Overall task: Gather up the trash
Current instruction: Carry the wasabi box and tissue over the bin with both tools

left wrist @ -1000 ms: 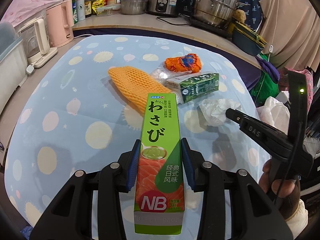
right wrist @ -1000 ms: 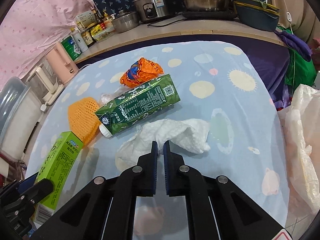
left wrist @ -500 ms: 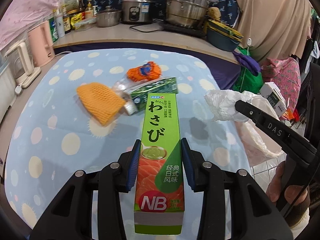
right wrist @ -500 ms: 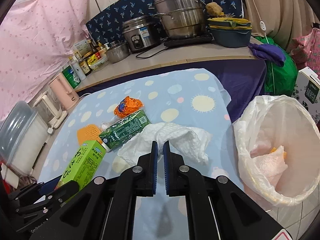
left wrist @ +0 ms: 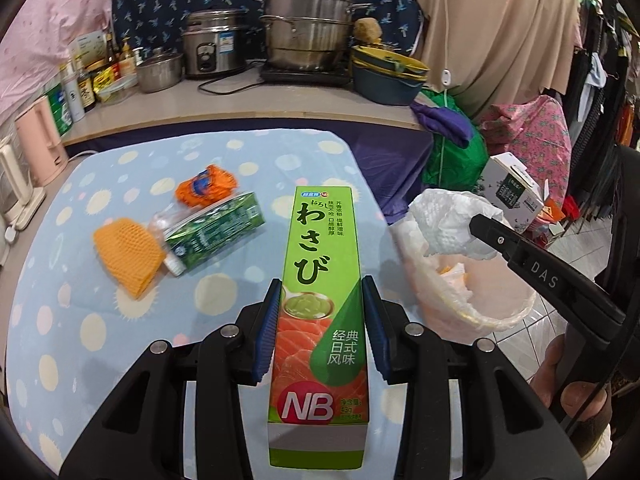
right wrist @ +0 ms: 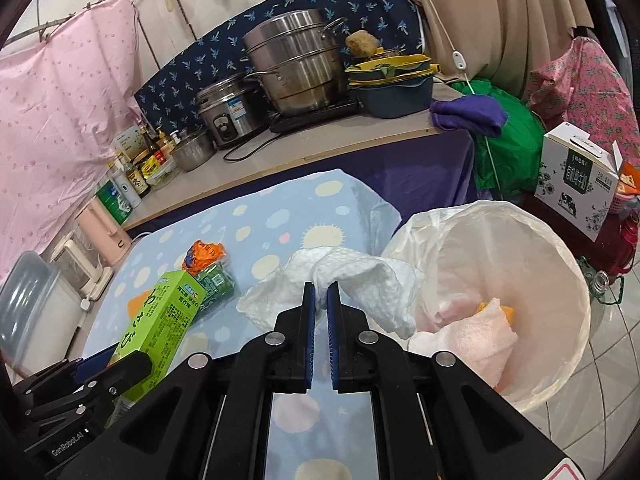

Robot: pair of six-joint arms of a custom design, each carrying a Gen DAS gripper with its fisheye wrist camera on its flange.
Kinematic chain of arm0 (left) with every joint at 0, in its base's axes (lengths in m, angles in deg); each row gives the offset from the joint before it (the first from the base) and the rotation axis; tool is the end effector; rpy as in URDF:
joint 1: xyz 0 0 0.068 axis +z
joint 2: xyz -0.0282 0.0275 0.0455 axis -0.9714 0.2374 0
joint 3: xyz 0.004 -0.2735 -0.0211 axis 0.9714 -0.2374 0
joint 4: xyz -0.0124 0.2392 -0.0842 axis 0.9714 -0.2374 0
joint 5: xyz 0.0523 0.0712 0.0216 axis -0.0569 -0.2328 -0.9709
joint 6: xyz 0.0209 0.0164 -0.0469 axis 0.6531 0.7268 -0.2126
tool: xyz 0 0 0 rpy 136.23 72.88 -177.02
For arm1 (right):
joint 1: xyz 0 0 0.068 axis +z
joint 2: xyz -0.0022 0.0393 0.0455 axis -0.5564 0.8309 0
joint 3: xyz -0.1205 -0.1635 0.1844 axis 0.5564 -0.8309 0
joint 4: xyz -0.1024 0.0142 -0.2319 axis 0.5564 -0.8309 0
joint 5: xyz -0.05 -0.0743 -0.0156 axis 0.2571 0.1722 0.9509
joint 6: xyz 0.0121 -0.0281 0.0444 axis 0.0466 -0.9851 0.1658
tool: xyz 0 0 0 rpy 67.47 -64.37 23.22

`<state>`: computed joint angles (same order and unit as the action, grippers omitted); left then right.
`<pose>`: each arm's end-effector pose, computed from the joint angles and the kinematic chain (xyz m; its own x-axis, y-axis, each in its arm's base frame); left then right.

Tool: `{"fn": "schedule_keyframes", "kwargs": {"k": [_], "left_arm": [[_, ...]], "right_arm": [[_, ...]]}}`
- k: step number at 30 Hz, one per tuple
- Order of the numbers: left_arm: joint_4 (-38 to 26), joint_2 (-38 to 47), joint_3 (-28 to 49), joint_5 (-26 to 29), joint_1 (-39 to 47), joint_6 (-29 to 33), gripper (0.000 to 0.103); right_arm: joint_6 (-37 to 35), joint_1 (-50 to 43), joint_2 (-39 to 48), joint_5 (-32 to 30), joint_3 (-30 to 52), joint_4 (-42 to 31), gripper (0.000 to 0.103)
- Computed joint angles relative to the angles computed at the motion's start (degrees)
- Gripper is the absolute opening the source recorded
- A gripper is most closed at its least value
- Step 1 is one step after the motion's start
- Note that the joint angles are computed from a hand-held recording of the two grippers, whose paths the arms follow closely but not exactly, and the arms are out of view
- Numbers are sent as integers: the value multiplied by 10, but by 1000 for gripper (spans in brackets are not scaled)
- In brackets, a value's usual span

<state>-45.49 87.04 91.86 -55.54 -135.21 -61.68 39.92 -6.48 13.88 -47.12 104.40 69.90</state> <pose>0.1599 -0.2330 0.2263 -0.7275 0.0379 -0.6851 0.1618 0.9798 -0.1176 0.1786 0.0849 0.1968 -0.6312 0.2503 -0.7342 0.0065 0.9482 0.3177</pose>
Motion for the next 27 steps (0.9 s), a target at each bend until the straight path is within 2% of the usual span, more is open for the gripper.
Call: {"fn": "schedule_keyframes", "kwargs": {"k": [11,19,27], "left_arm": [[17,125,130,15,-30,38,38],[18,234,249,33,-48,70,38],[9,323,338,57,-49,84,38]], "right_arm": [[-70,-201,-77,-107,-45,-30,6],[-120,-332,-49,-190,-72,-4,6],[-148,-397,6,-235,-83,40,6]]}}
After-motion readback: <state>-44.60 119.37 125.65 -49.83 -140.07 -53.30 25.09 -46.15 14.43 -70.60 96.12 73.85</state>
